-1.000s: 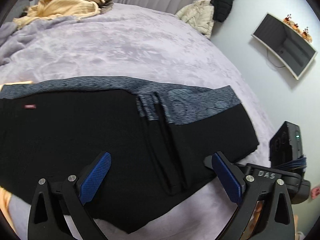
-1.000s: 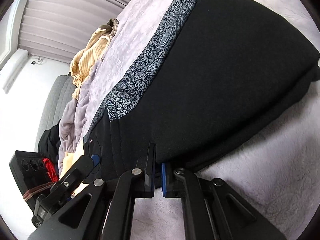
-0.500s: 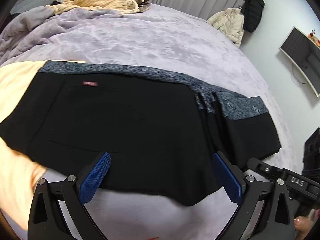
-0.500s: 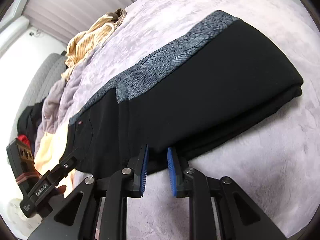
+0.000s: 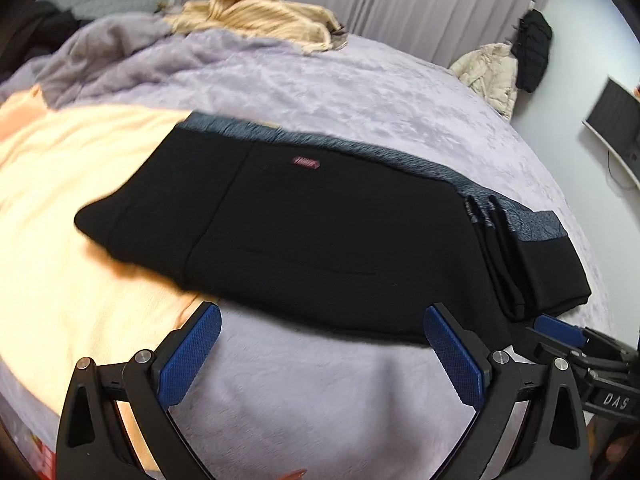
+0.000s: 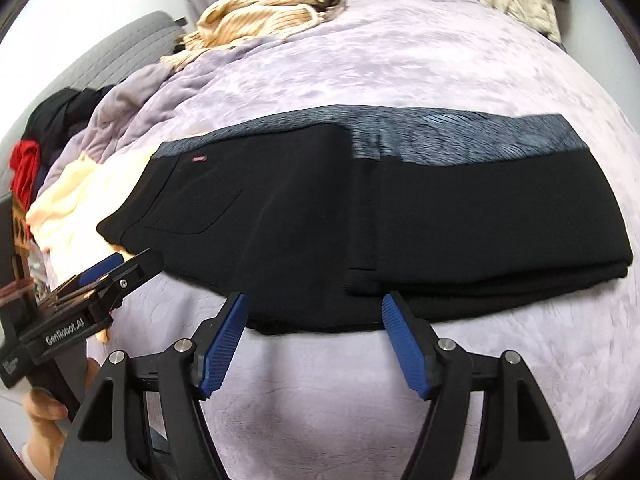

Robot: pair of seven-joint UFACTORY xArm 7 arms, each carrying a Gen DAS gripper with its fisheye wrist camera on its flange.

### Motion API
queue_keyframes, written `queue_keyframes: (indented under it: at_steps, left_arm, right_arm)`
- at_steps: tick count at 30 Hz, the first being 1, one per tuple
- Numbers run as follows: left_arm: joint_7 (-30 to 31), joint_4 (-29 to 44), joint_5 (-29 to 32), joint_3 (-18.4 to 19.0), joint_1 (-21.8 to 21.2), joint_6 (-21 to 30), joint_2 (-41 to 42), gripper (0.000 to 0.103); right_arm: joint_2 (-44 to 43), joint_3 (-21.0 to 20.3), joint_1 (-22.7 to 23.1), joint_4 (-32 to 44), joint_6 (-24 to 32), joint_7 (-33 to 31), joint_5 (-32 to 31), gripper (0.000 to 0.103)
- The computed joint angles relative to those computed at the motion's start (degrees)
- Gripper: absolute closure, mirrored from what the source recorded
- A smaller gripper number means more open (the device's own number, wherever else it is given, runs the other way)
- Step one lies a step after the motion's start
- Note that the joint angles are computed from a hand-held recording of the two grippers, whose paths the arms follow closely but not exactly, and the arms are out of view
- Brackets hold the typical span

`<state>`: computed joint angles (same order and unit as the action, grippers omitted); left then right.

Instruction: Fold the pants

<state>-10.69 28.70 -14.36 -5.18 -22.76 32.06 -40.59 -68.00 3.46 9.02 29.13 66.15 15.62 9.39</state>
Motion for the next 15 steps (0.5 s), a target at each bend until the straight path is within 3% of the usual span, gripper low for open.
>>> queue_keyframes:
  at_steps: [5,7,12,15]
  left_arm:
    - [1.32,-1.96,-2.19,4.06,1.61,-0.63,-2.24,0.001]
    - [3.89,-2.56,-5.30,8.30,0.49,-1.87,-3.10,0.001]
    - [16.76,-1.56,-23.33,24.61,-9.28,-1.60,-2.03,0.001]
    - [20.56,-1.69,-30.16,27.12,-10.67,-1.83,-0.75,0.001]
  right_arm:
    - [0.87,0.98,1.43,-0.18,-0.28,0.55,1.06,0.029]
    - [1.03,1.09,1.56,-0.13,-0.21,0.74,0.97,0.029]
    - [2.11,1.37,1.88,0.01,-1.13,1.49,1.29,0.029]
    - [2.68,1.16,2.36,-0.16,-1.41,1.59,1.60,0.029]
